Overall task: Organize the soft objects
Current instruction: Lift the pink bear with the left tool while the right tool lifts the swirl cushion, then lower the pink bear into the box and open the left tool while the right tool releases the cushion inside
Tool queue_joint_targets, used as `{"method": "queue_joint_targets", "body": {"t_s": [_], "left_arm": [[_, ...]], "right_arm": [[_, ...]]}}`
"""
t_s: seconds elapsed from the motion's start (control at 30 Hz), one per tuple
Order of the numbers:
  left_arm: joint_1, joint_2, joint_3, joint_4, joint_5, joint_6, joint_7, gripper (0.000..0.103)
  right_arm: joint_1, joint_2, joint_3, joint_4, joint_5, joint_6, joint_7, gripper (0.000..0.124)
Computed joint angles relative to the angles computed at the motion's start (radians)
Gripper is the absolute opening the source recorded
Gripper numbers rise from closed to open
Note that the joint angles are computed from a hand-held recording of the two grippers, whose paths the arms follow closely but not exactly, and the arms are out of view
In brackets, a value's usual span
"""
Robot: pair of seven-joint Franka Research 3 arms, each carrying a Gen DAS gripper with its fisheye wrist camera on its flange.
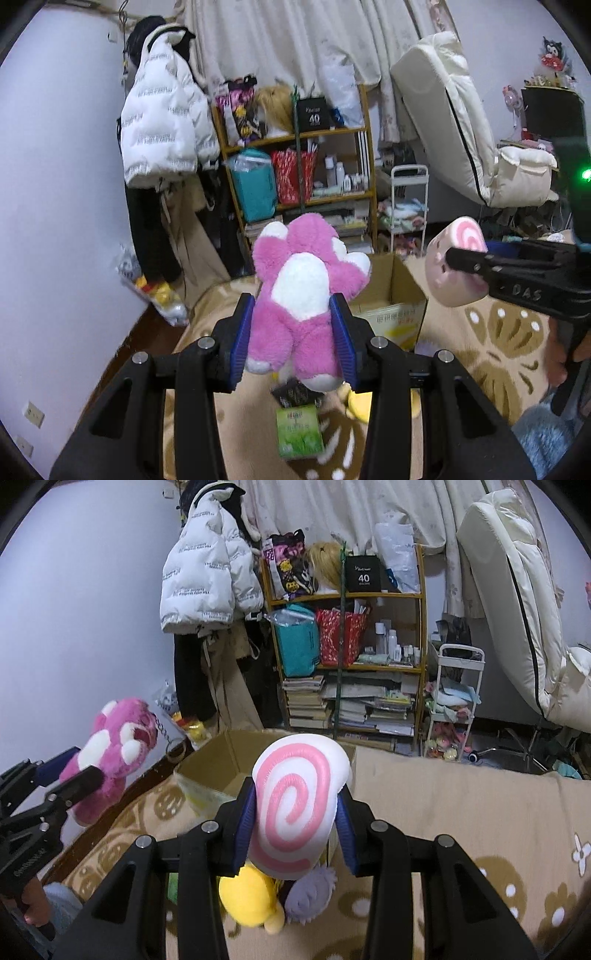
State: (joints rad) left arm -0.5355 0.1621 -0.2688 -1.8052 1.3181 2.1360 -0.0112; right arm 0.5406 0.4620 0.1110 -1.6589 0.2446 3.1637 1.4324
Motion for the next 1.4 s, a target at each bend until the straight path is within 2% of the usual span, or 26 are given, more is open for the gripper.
{"method": "queue_joint_targets", "body": {"t_s": [0.23,0.43,0.7,0.83,0.93,1.1,1.27,1.4], "left_arm": [[0.014,0.043,0.030,0.084,0.054,0.017,0.048,0.041],[0.025,0.107,0.066,0.155,0.062,0.058,0.092,0.041],[0.029,0.175,0.108,0.184,0.013,0.112,0.107,0.041],[0.037,0.201,0.125,0.193,-0.030,0.140,0.110,0.041],[0.045,0.220,0.136,0.199,-0.059,0.175,0.119,0.041],[0.056,0.246,0.148,0.201,-0.119,0.225,0.131,0.041],[0.051,0.263,0.160,0.205,-0.163,0.237,0.147,0.042],[0.049,0.259,0.167,0.199,-0.170,0.252,0.153,0.042]], "right_arm": [[0.025,0.103,-0.042,0.178,-0.029,-0.048,0.014,0.042],[0.041,0.166,-0.066,0.284,-0.052,-0.049,0.028,0.043],[-0.033,0.241,0.063,0.369,-0.006,-0.044,-0.049,0.045],[-0.028,0.289,0.065,0.429,0.008,-0.098,-0.066,0.045],[-0.006,0.325,0.036,0.480,0.001,-0.141,-0.063,0.045],[-0.007,0.364,0.033,0.520,0.006,-0.181,-0.064,0.049],[0.004,0.400,0.010,0.568,-0.005,-0.256,-0.050,0.050],[0.010,0.404,-0.001,0.570,-0.019,-0.273,-0.039,0.052]]}}
